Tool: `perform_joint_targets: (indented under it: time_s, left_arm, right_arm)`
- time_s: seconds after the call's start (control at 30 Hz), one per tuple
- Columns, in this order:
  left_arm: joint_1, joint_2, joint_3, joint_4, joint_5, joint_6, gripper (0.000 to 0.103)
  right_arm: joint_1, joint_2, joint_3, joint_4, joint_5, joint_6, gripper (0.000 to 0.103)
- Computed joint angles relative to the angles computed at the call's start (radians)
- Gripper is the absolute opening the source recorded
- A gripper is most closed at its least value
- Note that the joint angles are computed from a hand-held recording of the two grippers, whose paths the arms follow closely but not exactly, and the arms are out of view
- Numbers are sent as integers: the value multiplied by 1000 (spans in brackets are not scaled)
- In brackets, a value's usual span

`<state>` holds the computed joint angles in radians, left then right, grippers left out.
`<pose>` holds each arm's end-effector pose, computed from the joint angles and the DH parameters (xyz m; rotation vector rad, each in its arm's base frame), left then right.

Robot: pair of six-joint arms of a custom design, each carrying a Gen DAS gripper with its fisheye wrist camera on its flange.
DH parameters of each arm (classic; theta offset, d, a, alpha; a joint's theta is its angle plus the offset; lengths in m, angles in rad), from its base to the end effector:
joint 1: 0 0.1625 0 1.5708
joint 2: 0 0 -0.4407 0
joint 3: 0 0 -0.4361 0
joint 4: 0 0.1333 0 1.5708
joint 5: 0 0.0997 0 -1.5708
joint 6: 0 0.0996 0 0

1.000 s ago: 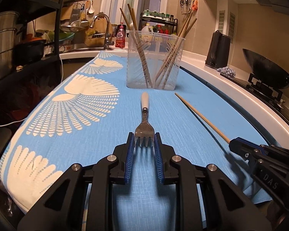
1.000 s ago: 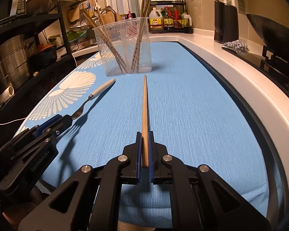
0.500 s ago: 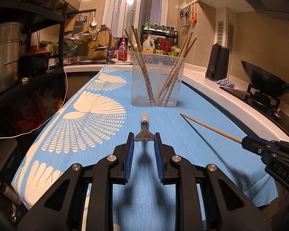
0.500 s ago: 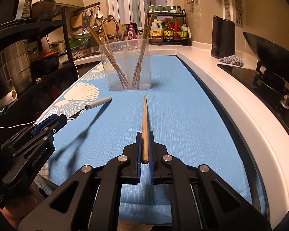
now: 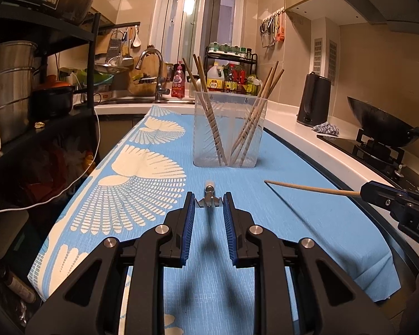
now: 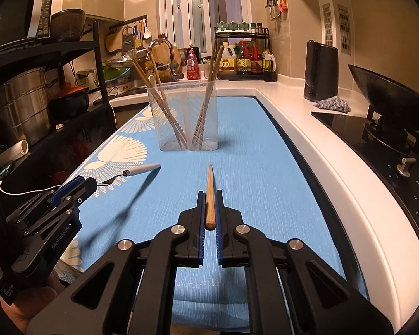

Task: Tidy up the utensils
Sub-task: 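Lift the fork with the left tool while the right tool lifts its chopstick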

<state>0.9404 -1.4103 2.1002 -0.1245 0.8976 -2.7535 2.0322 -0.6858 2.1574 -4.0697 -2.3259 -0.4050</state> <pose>-0.0892 -0.4538 0.1941 0.7262 2.1975 -1.3365 0.2799 -0.4169 0.0555 0.4639 -2.1438 1.2310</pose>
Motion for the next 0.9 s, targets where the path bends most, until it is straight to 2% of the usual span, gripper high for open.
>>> perform_joint_targets:
  time_s: [0.47, 0.9]
  left_arm:
    - [-34, -10, -68, 69, -6, -2, 21]
    - [-17, 50, -255, 260, 39, -93, 21]
  right_arm:
    - [30, -42, -15, -4, 17, -27, 6]
    - [55, -77, -102, 89, 33, -63, 6]
